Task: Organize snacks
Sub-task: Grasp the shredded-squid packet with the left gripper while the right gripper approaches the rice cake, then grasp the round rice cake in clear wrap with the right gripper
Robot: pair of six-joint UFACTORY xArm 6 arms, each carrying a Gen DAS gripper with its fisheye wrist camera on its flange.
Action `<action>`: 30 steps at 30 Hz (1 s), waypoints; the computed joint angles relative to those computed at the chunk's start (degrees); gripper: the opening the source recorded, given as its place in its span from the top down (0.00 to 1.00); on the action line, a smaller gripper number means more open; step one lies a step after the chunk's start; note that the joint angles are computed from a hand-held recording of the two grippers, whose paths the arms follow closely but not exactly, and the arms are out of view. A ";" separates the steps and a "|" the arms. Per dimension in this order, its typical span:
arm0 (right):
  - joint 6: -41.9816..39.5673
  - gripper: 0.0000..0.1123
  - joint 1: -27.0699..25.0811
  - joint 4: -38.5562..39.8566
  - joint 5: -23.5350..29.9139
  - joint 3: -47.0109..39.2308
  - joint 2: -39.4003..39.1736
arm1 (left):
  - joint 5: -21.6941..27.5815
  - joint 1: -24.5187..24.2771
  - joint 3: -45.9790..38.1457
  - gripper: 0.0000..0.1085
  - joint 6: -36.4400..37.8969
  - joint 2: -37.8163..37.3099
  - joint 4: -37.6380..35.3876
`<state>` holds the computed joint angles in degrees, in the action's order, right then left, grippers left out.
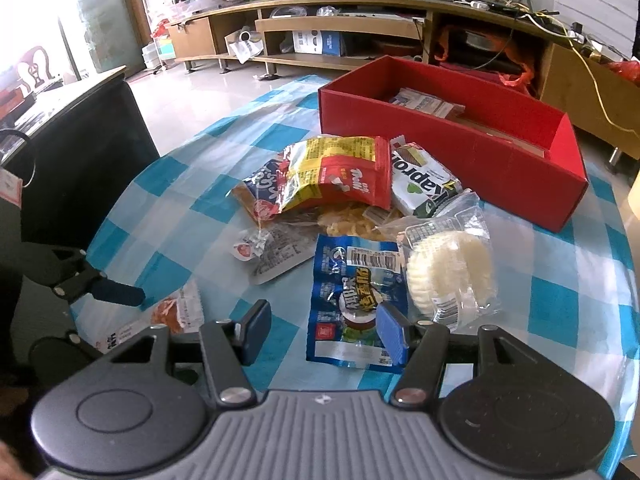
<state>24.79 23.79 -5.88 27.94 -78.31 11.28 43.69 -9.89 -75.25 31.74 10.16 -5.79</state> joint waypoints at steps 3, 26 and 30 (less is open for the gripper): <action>-0.07 0.52 -0.10 0.15 -0.03 0.23 -0.04 | 0.10 0.07 -0.08 0.34 0.06 -0.15 -0.94; 10.63 0.52 -5.29 -8.03 -3.85 4.28 -2.68 | -3.37 -3.18 -7.68 0.44 -8.70 6.14 0.17; 10.87 0.52 -6.08 -8.38 -2.90 4.07 -2.51 | -2.66 -2.70 -7.58 0.39 -8.34 6.00 -0.14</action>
